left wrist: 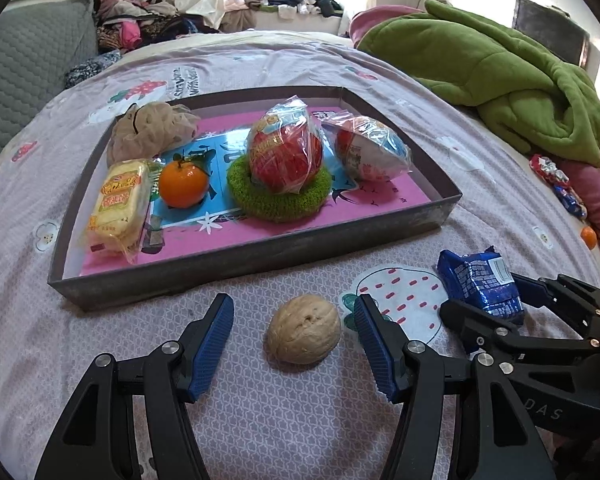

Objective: Organize objects
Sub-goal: 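Move left tool to the walnut while right tool approaches the blue biscuit packet, then close left tool on the walnut while right tool closes on the blue biscuit packet, then lift and carry the walnut with left tool while right tool carries the blue packet over the tray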

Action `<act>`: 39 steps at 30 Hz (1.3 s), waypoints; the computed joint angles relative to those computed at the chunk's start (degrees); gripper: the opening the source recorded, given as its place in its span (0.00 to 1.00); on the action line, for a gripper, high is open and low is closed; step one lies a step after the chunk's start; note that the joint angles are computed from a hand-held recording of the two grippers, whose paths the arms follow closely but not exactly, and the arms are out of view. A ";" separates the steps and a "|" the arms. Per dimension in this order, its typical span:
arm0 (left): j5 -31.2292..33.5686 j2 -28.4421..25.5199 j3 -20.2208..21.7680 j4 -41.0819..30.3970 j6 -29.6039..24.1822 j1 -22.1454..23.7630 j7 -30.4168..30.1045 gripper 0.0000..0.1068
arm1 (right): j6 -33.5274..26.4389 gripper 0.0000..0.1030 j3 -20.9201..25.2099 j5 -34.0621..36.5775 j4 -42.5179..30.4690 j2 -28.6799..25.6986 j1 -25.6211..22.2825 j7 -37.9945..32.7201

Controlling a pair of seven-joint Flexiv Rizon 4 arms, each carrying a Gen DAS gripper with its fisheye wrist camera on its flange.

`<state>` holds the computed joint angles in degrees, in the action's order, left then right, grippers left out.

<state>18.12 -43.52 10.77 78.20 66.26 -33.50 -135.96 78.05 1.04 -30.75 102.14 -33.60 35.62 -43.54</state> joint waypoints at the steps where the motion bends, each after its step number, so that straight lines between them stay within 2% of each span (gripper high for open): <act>1: -0.09 -0.07 -0.22 0.01 0.14 0.17 0.16 0.60 | -0.09 0.60 0.12 0.03 -0.08 -0.03 -0.07 -0.18; 7: -0.16 -0.44 -0.53 -0.59 -0.40 0.19 1.11 0.34 | -0.26 0.56 -0.17 -0.57 0.13 0.16 0.22 -0.65; 8: -0.32 -0.38 -0.84 -0.38 -0.06 0.43 1.42 0.32 | -0.29 0.55 -0.43 -0.92 0.20 0.24 0.41 -0.67; 20: 3.02 2.09 1.68 0.67 -2.07 -2.11 -2.70 0.32 | 1.60 0.54 0.96 -0.74 0.34 0.90 -0.49 -2.92; 39: 15.52 10.46 0.92 2.29 -9.65 -3.77 -12.56 0.32 | 9.09 0.54 -3.40 -4.36 3.98 5.66 3.41 -2.90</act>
<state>33.64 -33.06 11.69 80.49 56.61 -37.27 -148.52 87.14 -2.36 -35.11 106.12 -27.93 39.03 -46.44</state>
